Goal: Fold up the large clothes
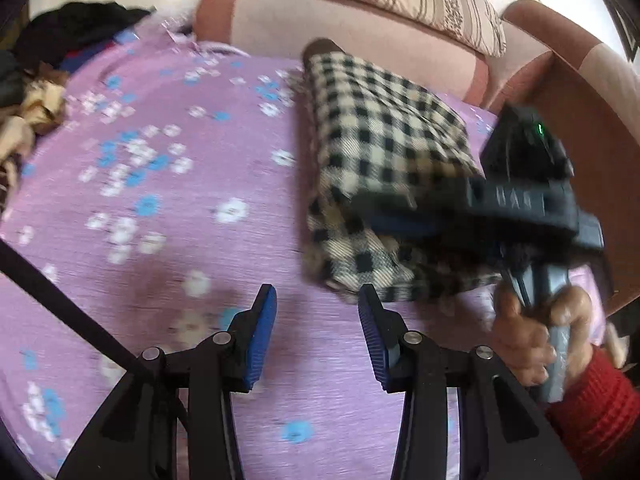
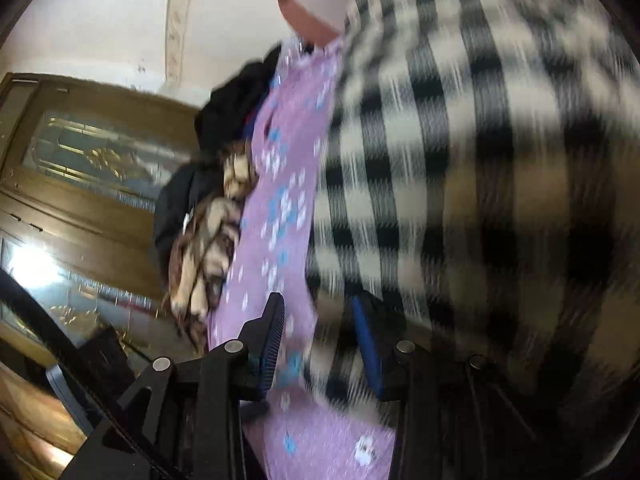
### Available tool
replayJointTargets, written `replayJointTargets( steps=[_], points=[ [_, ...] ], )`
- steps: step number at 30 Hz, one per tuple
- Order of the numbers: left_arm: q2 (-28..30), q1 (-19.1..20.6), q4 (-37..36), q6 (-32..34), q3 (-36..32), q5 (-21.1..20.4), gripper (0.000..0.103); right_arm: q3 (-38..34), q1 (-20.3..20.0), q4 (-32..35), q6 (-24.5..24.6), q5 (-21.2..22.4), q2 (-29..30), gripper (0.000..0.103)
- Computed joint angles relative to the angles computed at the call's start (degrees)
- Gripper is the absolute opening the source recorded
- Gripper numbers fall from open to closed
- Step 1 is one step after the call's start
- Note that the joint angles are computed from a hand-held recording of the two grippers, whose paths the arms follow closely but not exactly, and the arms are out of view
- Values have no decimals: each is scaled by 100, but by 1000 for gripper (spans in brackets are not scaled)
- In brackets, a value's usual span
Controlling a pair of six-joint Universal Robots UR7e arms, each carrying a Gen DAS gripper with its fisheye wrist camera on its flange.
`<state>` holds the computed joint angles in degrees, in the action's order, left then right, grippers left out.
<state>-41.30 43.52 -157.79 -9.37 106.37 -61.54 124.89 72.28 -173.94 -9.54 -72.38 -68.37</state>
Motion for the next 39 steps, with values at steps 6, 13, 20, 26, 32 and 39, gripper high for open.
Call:
replayJointTargets(
  steps=[6,13,20,26,32,39],
  points=[
    [12,283,-137,-160,-206,-187,44,170,24,359,-48,-252,-222,40],
    [592,195,-328,329,-579,-149,46,142,331,-905,66,-1276,-654,40],
    [979,312,-242,412,-959,-302,57,-898,107,-989,504,-2490,-199,36],
    [1042,425,-73,295,-1125,-435,67,-1636,188,-889,756,-3565,71,32],
    [742,310,-251,231,-864,-81,67,-1401,530,-844,798,-2220,-154,35],
    [378,370,-593,101,-626,160,67,-1738,672,1562,-255,-652,346,36]
  ],
)
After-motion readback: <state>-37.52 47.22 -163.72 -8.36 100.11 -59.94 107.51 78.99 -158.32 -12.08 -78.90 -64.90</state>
